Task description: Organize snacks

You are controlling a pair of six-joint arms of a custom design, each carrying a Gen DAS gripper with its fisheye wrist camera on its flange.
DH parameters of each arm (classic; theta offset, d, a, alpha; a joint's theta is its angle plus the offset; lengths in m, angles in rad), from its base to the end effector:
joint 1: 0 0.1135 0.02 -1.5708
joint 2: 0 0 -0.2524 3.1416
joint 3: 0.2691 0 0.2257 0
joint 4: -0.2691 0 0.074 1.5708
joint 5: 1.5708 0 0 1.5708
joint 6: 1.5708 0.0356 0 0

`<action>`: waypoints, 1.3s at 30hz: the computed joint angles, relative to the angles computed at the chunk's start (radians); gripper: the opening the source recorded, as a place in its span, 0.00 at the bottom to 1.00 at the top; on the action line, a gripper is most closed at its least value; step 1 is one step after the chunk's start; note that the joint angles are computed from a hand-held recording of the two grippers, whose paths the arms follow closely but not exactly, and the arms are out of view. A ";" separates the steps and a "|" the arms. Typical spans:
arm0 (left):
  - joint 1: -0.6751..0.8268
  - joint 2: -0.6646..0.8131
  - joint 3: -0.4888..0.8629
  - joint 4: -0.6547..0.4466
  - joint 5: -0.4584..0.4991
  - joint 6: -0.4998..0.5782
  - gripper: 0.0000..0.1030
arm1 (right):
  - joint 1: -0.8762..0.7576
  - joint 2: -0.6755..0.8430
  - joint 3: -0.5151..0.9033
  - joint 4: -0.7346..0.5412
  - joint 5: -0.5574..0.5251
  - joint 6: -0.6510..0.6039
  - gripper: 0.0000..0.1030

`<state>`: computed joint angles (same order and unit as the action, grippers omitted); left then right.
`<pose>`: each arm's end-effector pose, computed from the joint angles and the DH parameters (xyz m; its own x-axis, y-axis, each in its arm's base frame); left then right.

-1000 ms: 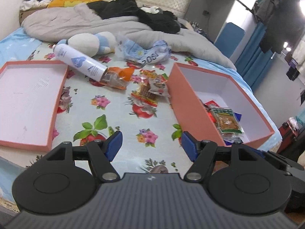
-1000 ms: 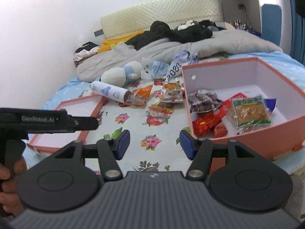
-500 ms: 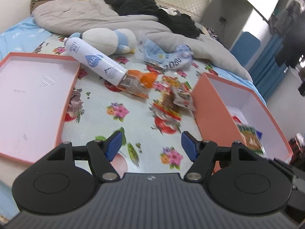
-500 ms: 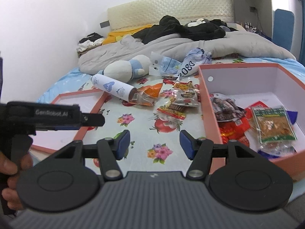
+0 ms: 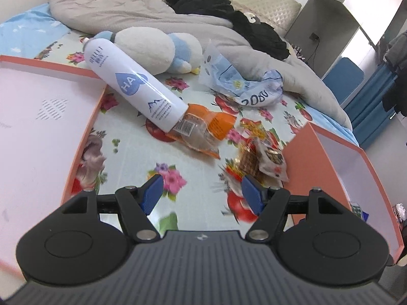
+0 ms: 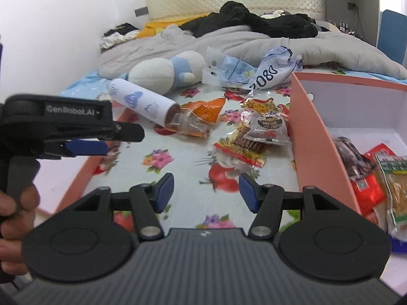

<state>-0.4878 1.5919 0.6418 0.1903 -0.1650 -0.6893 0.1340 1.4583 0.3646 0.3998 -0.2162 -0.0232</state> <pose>0.2499 -0.1260 0.1486 -0.6967 -0.3406 -0.6314 -0.1114 0.9208 -0.3738 0.2254 0.0381 0.1290 -0.6268 -0.1074 -0.7717 -0.3085 0.9437 0.1193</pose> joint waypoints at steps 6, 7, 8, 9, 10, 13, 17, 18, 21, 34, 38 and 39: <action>0.101 0.250 0.190 0.015 0.120 0.068 0.71 | 0.036 0.278 0.142 0.108 0.069 -0.037 0.57; 0.113 0.289 0.221 0.014 0.143 0.071 0.71 | 0.047 0.316 0.162 0.124 0.087 -0.053 0.57; 0.125 0.326 0.249 0.013 0.168 0.066 0.71 | 0.058 0.348 0.178 0.139 0.106 -0.069 0.57; 0.135 0.356 0.270 0.019 0.193 0.055 0.71 | 0.068 0.378 0.196 0.148 0.124 -0.085 0.57; 0.146 0.389 0.289 0.036 0.220 0.042 0.71 | 0.076 0.407 0.214 0.154 0.140 -0.100 0.55; 0.170 0.467 0.334 0.073 0.267 -0.006 0.70 | 0.083 0.476 0.259 0.168 0.147 -0.129 0.53; 0.205 0.553 0.375 0.146 0.354 -0.094 0.69 | 0.105 0.528 0.301 0.163 0.204 -0.179 0.44; 0.206 0.565 0.381 0.164 0.362 -0.099 0.69 | 0.117 0.531 0.303 0.167 0.236 -0.191 0.42; 0.207 0.610 0.413 0.186 0.374 -0.137 0.69 | 0.137 0.541 0.296 0.188 0.279 -0.244 0.42; 0.240 0.717 0.396 0.409 0.398 -0.380 0.33 | 0.145 0.567 0.329 0.180 0.270 -0.286 0.26; 0.257 0.739 0.392 0.444 0.421 -0.411 0.23 | 0.150 0.570 0.339 0.160 0.257 -0.292 0.07; 0.258 0.742 0.384 0.464 0.423 -0.412 0.23 | 0.153 0.569 0.337 0.162 0.262 -0.296 0.06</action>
